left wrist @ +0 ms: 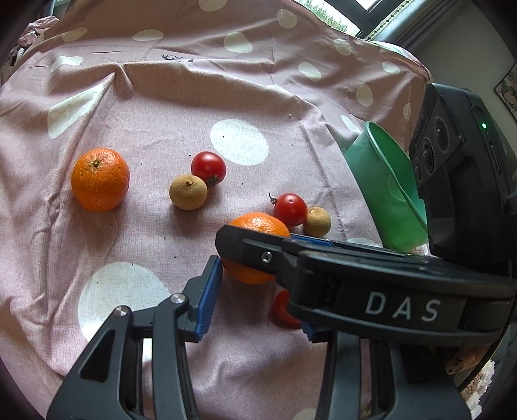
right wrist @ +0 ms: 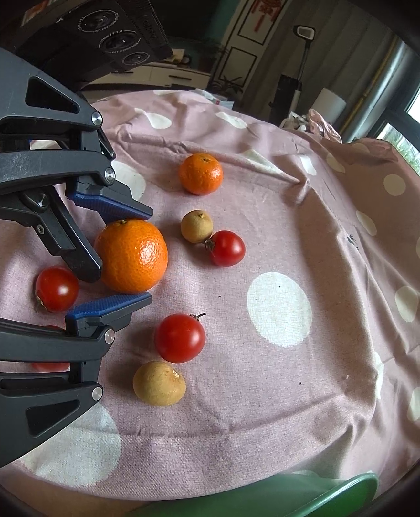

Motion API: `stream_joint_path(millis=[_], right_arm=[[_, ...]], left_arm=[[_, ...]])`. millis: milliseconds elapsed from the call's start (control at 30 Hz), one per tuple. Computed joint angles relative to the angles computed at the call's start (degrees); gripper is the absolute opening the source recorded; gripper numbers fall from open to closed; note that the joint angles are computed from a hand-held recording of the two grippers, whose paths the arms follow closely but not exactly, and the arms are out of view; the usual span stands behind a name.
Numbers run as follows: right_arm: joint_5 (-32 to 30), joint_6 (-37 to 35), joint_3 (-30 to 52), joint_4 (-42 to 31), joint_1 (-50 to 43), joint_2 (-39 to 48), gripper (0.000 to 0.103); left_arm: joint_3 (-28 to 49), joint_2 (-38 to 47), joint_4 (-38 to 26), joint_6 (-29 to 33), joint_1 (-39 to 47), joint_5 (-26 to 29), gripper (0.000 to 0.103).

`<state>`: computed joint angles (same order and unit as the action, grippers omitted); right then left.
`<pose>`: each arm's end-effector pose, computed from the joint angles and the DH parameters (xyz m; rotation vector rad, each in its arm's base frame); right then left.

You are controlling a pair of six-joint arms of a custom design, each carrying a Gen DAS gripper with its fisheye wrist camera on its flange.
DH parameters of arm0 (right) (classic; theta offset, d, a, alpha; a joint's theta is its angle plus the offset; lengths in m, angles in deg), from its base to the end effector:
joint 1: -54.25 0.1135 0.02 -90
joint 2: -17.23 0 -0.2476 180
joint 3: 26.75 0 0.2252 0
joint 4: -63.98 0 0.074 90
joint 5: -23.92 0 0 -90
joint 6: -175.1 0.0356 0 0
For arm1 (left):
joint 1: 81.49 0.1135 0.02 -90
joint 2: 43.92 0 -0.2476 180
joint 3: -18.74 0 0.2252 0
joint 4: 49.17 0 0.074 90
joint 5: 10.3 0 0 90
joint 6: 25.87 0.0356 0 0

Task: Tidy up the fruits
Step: 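Close the right gripper on the orange and lift it, then carry the orange over the green bowl with the right gripper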

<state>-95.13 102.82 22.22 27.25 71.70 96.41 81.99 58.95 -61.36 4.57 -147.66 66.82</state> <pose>0.1945 0.0793 0.1467 -0.1407 2.7876 0.8602 0.1349 -0.2857 0.1258 0.0478 2.5680 -0.6586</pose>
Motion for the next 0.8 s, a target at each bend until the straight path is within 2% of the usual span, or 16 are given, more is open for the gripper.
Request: stream_joint_path(millis=[300,800], right_arm=[[1.83,-0.21,-0.01,-2.77,0.87,-7.15,0.047],[3.35,-0.90,1.56,-8.61,0.90,-18.49,0.047]], left_arm=[[-0.81,-4.18,-0.70,0.52,-2.15,-4.29,0.042],[3.37,-8.19,-7.03,1.91,-7.06,-13.49,0.042]])
